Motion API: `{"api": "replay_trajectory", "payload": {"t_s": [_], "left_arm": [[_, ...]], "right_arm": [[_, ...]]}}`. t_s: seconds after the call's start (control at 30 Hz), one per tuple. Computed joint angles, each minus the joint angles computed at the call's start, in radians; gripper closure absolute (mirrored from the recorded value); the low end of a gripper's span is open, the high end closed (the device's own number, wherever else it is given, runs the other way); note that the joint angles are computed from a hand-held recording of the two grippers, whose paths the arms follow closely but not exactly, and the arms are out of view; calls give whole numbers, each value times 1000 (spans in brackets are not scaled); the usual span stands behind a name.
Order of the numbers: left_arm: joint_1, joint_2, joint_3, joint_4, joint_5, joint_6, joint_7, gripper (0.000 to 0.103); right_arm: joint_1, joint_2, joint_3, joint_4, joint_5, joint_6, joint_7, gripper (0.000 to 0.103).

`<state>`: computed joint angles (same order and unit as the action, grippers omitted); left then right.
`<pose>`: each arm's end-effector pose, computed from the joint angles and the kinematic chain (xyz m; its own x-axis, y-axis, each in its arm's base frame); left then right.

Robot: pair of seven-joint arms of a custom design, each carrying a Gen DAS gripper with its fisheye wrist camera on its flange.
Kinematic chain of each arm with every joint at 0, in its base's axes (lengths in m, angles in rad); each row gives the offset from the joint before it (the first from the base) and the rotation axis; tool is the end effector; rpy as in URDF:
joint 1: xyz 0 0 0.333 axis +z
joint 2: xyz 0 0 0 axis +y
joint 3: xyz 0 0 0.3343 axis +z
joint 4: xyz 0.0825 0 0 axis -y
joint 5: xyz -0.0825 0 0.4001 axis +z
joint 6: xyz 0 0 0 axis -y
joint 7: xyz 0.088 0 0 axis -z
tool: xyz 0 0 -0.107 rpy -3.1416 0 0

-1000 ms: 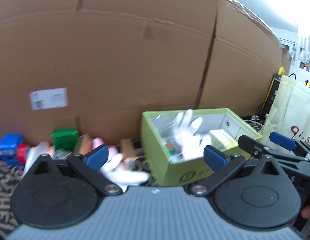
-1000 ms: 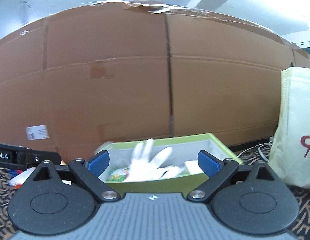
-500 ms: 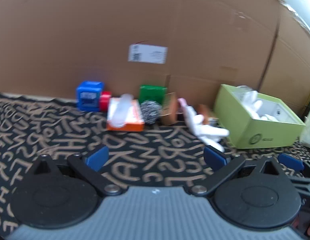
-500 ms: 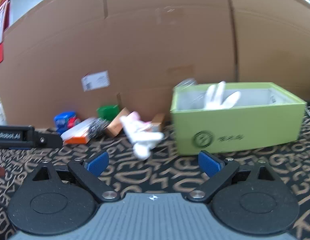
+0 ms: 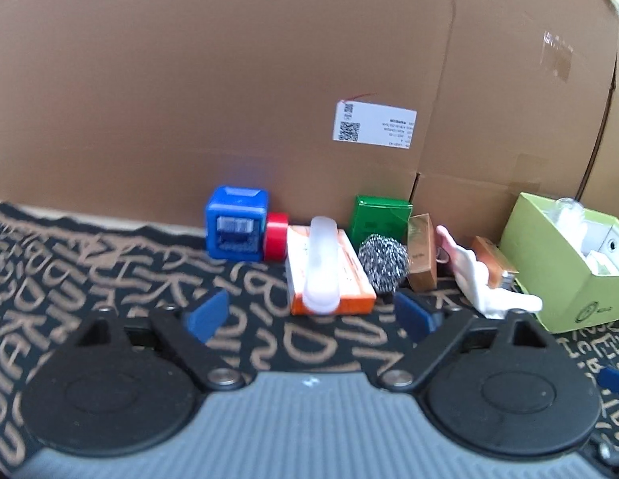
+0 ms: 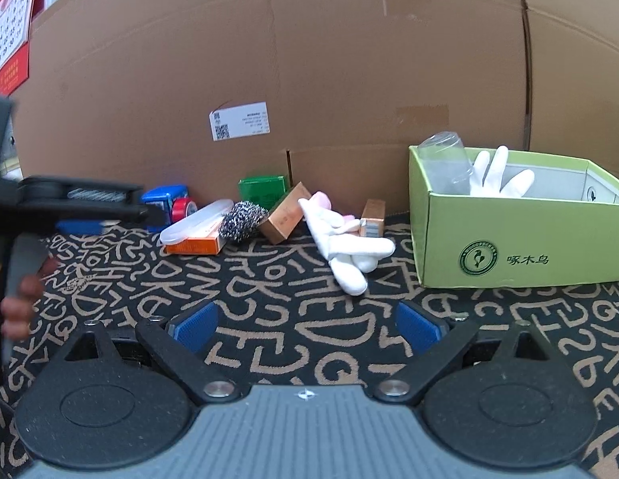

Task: Organize objects
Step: 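Grasp the white plastic strip with the left tool while the right tool grasps the steel wool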

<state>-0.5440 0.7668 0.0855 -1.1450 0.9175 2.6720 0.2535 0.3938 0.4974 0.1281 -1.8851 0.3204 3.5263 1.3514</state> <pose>0.7209 -0.4111 0.4324 0.0695 -0.9914 0.1113 -0.5293 -0.1312 -0.8382 0.6291 0.3015 0.3854 0.3561 -0.9309 -0.0813 -0.4297 -0.0859 -0.8989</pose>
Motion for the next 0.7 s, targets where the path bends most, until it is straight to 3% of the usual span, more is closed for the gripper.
{"api": "replay_trajectory", "payload": {"t_s": [0.13, 0.23, 0.27, 0.3, 0.37, 0.4, 0.47, 0.63, 0.7], "left_arm": [[41, 157, -56, 247, -127, -97, 181, 24], [66, 270, -103, 425, -233, -147, 341, 48], [72, 301, -115, 474, -280, -163, 404, 69], [68, 313, -99, 488, -338, -164, 452, 77], [88, 272, -128, 410, -315, -130, 436, 77], [84, 223, -105, 323, -340, -84, 433, 77], [98, 136, -112, 175, -359, -7, 433, 77], [100, -24, -100, -81, -337, 83, 436, 77], [108, -61, -107, -138, -334, 100, 439, 77]], "right_arm": [[21, 12, -19, 25, 11, -22, -14, 4], [25, 31, -22, 63, 4, -47, -31, 10], [16, 41, -14, 82, -9, -58, -35, 13], [8, 55, -6, 107, -23, -75, -40, 15], [-14, 82, 18, 159, -56, -106, -50, 27], [-31, 101, 37, 193, -76, -124, -56, 29], [-53, 149, 68, 278, -107, -164, -68, 34], [1, 311, 33, 579, -113, -295, -96, 44], [40, 397, -8, 734, -109, -373, -88, 45]]}}
